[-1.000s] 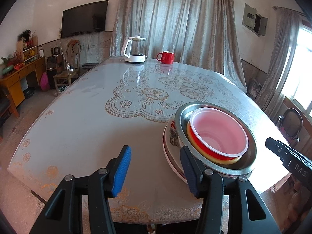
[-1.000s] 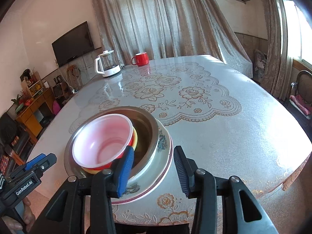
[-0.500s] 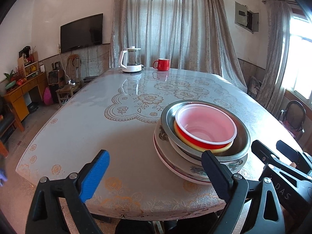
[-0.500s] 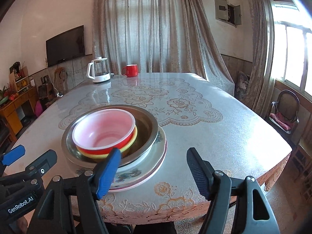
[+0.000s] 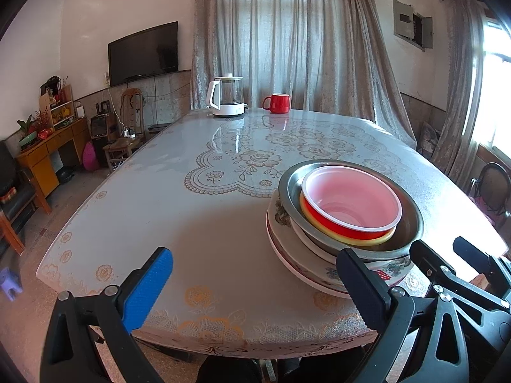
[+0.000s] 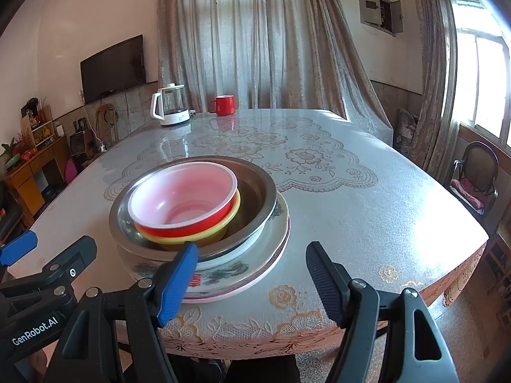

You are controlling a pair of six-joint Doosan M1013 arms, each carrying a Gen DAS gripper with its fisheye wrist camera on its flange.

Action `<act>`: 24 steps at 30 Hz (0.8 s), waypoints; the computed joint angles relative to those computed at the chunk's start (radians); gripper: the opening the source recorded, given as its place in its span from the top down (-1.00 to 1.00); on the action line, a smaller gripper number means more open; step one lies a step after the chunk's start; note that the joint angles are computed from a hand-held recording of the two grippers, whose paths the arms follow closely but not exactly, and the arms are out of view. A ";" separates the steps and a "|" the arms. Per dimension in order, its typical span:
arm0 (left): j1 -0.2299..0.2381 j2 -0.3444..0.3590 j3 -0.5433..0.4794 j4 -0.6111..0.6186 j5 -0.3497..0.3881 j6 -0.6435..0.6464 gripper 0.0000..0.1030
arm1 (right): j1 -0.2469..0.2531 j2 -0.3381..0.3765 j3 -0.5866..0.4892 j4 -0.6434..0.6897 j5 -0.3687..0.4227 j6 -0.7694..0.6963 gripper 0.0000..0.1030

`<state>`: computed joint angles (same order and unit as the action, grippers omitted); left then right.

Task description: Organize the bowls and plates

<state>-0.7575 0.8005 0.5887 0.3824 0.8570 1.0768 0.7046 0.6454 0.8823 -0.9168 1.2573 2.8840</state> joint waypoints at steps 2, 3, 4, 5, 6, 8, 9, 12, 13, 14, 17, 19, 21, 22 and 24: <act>0.000 -0.003 0.007 0.000 -0.007 -0.003 -0.99 | 0.000 0.004 -0.004 0.001 0.002 -0.007 -0.40; 0.000 -0.004 0.010 0.001 -0.007 -0.003 -0.99 | 0.000 0.003 -0.002 -0.001 -0.002 -0.003 -0.40; 0.000 -0.003 0.009 0.001 -0.005 -0.004 -0.99 | 0.000 0.002 -0.001 0.000 -0.005 -0.003 -0.41; 0.001 -0.004 0.010 0.000 -0.005 -0.004 -0.99 | -0.001 0.003 -0.001 -0.001 -0.007 -0.005 -0.41; 0.001 -0.005 0.012 0.001 -0.007 -0.008 -0.99 | 0.000 0.004 -0.003 -0.003 -0.007 -0.009 -0.41; 0.001 -0.002 0.008 0.004 -0.002 -0.016 -0.99 | 0.000 0.006 -0.004 -0.011 -0.008 -0.013 -0.41; 0.001 -0.003 0.012 0.008 -0.002 -0.023 -0.99 | 0.000 0.005 -0.002 -0.015 -0.012 -0.011 -0.41; 0.000 0.003 0.001 0.004 0.012 -0.021 -0.99 | -0.001 0.005 -0.002 -0.019 -0.014 -0.008 -0.41; 0.001 0.002 0.004 0.002 0.011 -0.021 -0.99 | -0.002 0.006 -0.003 -0.018 -0.013 -0.008 -0.41; 0.001 0.001 0.006 0.000 0.009 -0.020 -0.99 | -0.002 0.006 -0.004 -0.016 -0.012 -0.007 -0.41; 0.001 0.002 0.005 -0.004 0.007 -0.016 -0.99 | -0.003 0.006 -0.003 -0.015 -0.011 -0.006 -0.42; 0.000 0.001 0.006 -0.004 0.006 -0.016 -0.99 | -0.002 0.007 -0.005 -0.018 -0.008 -0.009 -0.42; 0.001 -0.003 0.013 -0.005 -0.001 -0.017 -0.99 | -0.001 0.005 -0.003 -0.024 -0.008 -0.004 -0.42; 0.001 -0.003 0.014 -0.005 -0.003 -0.016 -0.99 | 0.000 0.003 0.000 -0.030 -0.009 0.001 -0.42; 0.001 -0.004 0.015 -0.004 -0.007 -0.016 -0.99 | 0.002 0.001 0.003 -0.043 -0.007 0.010 -0.42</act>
